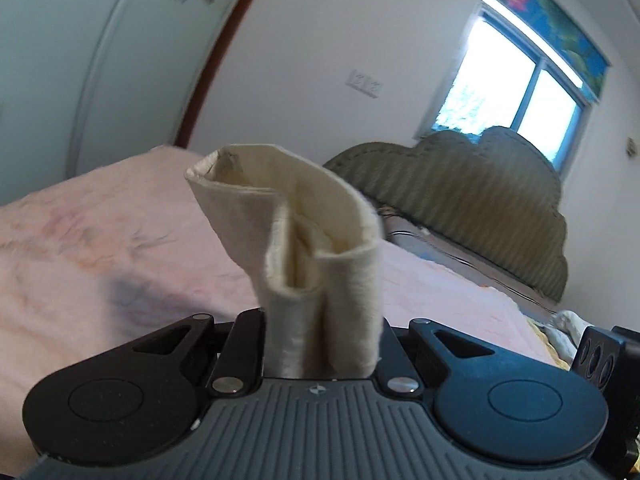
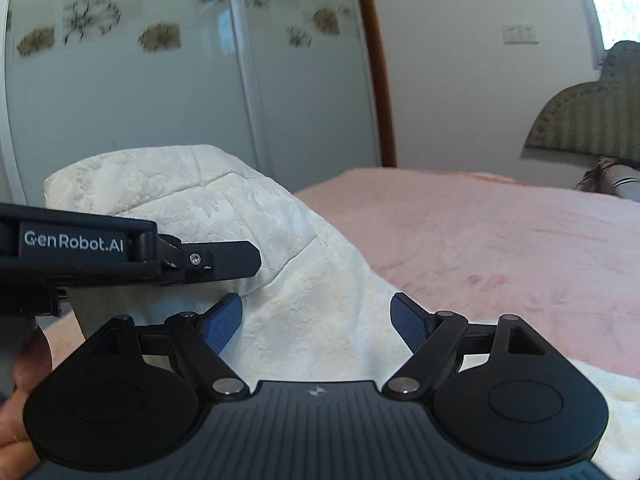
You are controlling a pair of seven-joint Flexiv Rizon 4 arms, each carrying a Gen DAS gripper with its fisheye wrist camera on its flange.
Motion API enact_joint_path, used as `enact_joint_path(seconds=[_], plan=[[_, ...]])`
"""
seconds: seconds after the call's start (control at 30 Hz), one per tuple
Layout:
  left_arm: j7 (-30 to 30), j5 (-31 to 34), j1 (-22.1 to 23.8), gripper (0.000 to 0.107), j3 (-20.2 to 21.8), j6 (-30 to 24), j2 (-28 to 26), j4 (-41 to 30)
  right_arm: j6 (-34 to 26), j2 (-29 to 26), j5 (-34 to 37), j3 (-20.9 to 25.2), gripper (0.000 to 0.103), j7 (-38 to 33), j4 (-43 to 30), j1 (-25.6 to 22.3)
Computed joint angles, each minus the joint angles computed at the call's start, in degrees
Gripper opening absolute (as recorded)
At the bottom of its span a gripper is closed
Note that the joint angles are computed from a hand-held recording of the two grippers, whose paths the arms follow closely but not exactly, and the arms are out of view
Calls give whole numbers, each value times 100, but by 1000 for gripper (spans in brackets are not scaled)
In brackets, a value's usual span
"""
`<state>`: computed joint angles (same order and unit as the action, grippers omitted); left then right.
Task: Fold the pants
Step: 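Fold the held pants end over the rest and open the left tool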
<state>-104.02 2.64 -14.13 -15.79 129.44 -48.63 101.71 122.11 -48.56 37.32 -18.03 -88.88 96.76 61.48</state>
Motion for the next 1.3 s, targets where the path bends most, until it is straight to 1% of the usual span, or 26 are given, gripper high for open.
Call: enact_joint_path(seconds=[0.1, 0.17, 0.23, 0.33, 0.4, 0.47, 0.57, 0.63, 0.7, 0.73, 0.8, 0.87, 0.9, 0.93, 1.0, 1.07, 1.1, 1.13, 1.17, 1.2, 1.27, 1.3], plan=[[223, 137, -242, 12, -27, -29, -56, -239, 622, 215, 293, 173, 82, -73, 414, -46], [373, 258, -380, 13, -102, -119, -130, -429, 1096, 345, 336, 486, 82, -47, 691, -274], [486, 400, -472, 13, -213, -218, -199, -568, 1446, 467, 577, 652, 82, -139, 938, -366], [742, 632, -608, 14, -422, -575, -448, -1038, 1883, 583, 879, 913, 82, -199, 1258, -585], [868, 844, -587, 15, -644, -829, -605, -1226, 2090, 629, 979, 1146, 82, -101, 1438, -823], [1086, 881, -693, 15, -765, -1172, -810, -1552, 2242, 648, 1069, 1388, 82, 15, 1616, -1070], [1483, 711, -986, 16, -705, -1491, -1088, -1991, 2307, 668, 1365, 1649, 82, -13, 1775, -1333], [1737, 562, -1200, 16, -609, -1585, -1221, -2200, 2376, 630, 1447, 1845, 82, 27, 1847, -1530], [1919, 424, -1369, 16, -521, -1563, -1307, -2255, 2440, 592, 1496, 2019, 82, 61, 1914, -1713], [2018, 384, -1423, 16, -491, -1572, -1349, -2297, 2463, 571, 1511, 2076, 82, 64, 1949, -1779], [2209, 160, -1679, 17, -356, -1693, -1466, -2514, 2444, 558, 1566, 2129, 82, 11, 1977, -1860], [2376, 114, -1677, 19, -507, -1917, -1614, -2709, 2360, 550, 1621, 2156, 82, -53, 2002, -1924], [2453, 91, -1670, 23, -584, -2012, -1700, -2804, 2300, 557, 1661, 2167, 82, -74, 2034, -1954], [2518, 66, -1647, 24, -680, -2118, -1781, -2881, 2165, 581, 1794, 2131, 82, -181, 2007, -1934], [2647, -74, -1662, 25, -798, -2436, -1928, -3070, 1848, 662, 2291, 2001, 82, -542, 1920, -1828], [2819, -124, -1602, 27, -934, -2620, -2012, -3127, 1680, 744, 2733, 1959, 83, -883, 1912, -1779], [2944, -111, -1550, 33, -1047, -2713, -2064, -3160, 1624, 793, 2990, 1946, 83, -1088, 1904, -1767], [3102, -61, -1430, 37, -1277, -2840, -2121, -3159, 1590, 844, 3274, 1952, 83, -1328, 1885, -1765], [3283, 2, -1246, 49, -1591, -2945, -2184, -3103, 1547, 901, 3579, 1957, 84, -1621, 1848, -1773], [3456, 36, -1075, 63, -1871, -3042, -2226, -3022, 1551, 947, 3844, 1982, 84, -1858, 1818, -1802], [3782, 61, -708, 76, -2454, -3266, -2291, -2795, 1580, 1055, 4396, 2035, 84, -2414, 1728, -1901], [3960, 62, -500, 78, -2750, -3435, -2320, -2659, 1637, 1095, 4743, 2034, 84, -2831, 1615, -1971]])
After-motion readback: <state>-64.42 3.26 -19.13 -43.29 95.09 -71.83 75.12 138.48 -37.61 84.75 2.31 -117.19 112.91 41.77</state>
